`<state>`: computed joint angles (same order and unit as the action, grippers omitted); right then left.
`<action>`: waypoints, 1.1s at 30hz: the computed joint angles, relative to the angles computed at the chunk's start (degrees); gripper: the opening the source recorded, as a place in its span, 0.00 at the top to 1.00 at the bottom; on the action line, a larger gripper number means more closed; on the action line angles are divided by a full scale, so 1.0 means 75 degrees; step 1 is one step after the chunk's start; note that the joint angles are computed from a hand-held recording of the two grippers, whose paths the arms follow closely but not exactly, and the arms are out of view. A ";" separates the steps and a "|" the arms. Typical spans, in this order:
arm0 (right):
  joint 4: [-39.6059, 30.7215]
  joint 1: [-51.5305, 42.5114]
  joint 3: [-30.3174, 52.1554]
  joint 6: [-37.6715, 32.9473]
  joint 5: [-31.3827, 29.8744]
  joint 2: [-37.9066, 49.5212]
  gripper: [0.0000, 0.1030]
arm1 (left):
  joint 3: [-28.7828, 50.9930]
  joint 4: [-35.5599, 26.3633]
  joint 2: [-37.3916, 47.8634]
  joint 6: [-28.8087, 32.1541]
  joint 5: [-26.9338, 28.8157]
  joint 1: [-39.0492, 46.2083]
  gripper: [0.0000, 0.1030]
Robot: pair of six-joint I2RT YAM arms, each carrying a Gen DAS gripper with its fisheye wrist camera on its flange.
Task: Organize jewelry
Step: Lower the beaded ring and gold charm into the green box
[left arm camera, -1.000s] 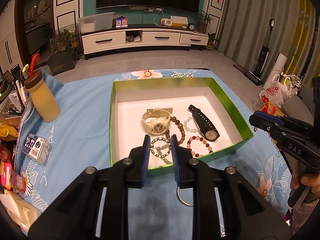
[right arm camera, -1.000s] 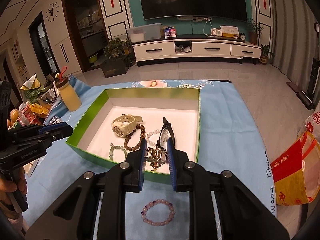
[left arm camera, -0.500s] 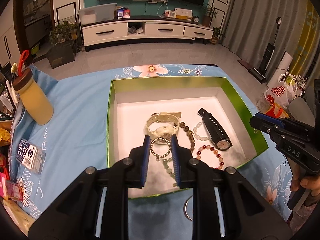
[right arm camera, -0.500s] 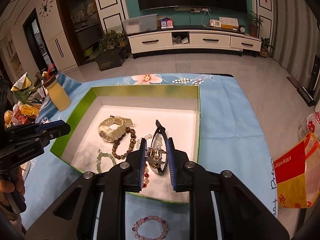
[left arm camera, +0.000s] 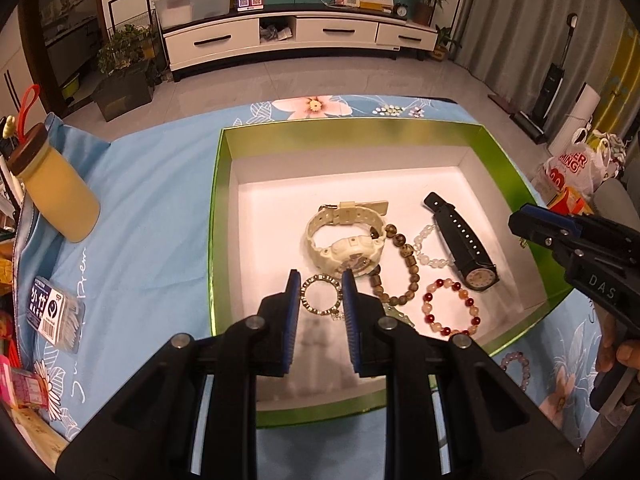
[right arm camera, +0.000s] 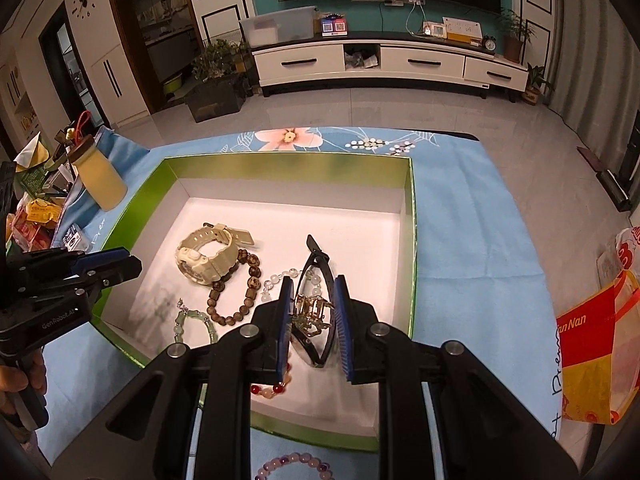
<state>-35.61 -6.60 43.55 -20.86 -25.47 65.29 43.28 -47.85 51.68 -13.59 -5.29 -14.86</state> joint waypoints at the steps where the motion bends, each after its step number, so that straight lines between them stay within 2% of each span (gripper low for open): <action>1: -0.0002 -0.0003 0.0026 0.0003 -0.0012 0.0046 0.80 | 0.0010 0.0017 0.0060 0.0020 -0.0026 -0.0013 0.80; 14: 0.0125 0.0265 0.0511 0.0200 0.0437 0.0913 0.80 | 0.0064 0.0198 0.0737 0.0263 -0.0166 0.0001 0.80; 33: 0.0241 0.0446 0.0532 0.0235 0.0800 0.1291 0.80 | -0.0021 0.0392 0.1125 0.0397 -0.0294 0.0033 0.80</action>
<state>-33.81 -3.26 47.54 -19.10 -19.46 74.98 43.12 -44.91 60.12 -10.61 -7.50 -14.61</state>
